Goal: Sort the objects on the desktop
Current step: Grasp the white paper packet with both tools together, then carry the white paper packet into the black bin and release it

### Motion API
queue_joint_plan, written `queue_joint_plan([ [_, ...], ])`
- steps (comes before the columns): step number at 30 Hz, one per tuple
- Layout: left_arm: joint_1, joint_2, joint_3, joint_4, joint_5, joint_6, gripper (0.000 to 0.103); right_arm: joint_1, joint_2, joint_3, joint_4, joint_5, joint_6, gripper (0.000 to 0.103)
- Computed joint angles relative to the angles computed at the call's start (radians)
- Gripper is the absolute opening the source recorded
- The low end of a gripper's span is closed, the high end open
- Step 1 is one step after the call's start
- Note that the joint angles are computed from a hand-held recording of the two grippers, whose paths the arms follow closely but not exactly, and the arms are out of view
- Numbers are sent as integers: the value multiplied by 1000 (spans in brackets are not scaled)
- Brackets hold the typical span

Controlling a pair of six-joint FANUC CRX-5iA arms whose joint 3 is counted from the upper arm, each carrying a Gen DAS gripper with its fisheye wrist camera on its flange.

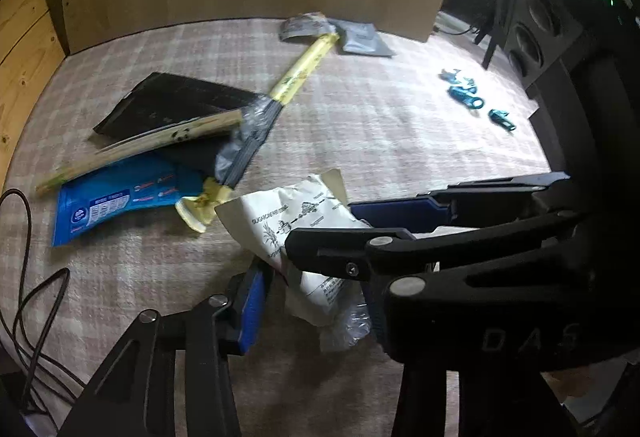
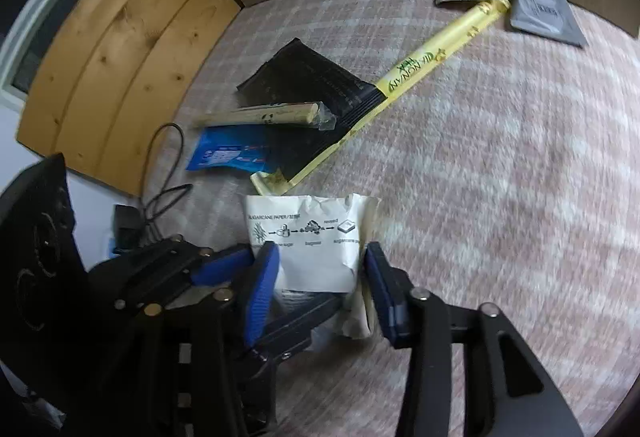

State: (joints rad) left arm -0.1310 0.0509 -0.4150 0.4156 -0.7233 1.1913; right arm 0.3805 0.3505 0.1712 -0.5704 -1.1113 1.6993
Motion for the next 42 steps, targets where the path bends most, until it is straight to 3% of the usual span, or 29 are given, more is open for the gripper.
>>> queue_joint_plan([
  [3, -20, -10, 2, 14, 2, 6, 35, -9, -28, -23, 3, 3, 6, 39],
  [11, -138, -5, 78, 30, 6, 34, 35, -85, -152, -98, 24, 21, 6, 39],
  [21, -392, 142, 338, -10, 3, 128, 35, -326, -320, -172, 84, -10, 55, 39],
  [26, -527, 267, 528, -53, -15, 205, 35, -506, -346, -159, 89, -54, 137, 39],
  [33, -662, 500, 886, -110, -104, 317, 35, -736, -291, -67, 99, -119, 253, 39],
  [42, -753, 859, 1505, -166, -365, 408, 34, -919, -162, 85, 106, -160, 306, 39],
])
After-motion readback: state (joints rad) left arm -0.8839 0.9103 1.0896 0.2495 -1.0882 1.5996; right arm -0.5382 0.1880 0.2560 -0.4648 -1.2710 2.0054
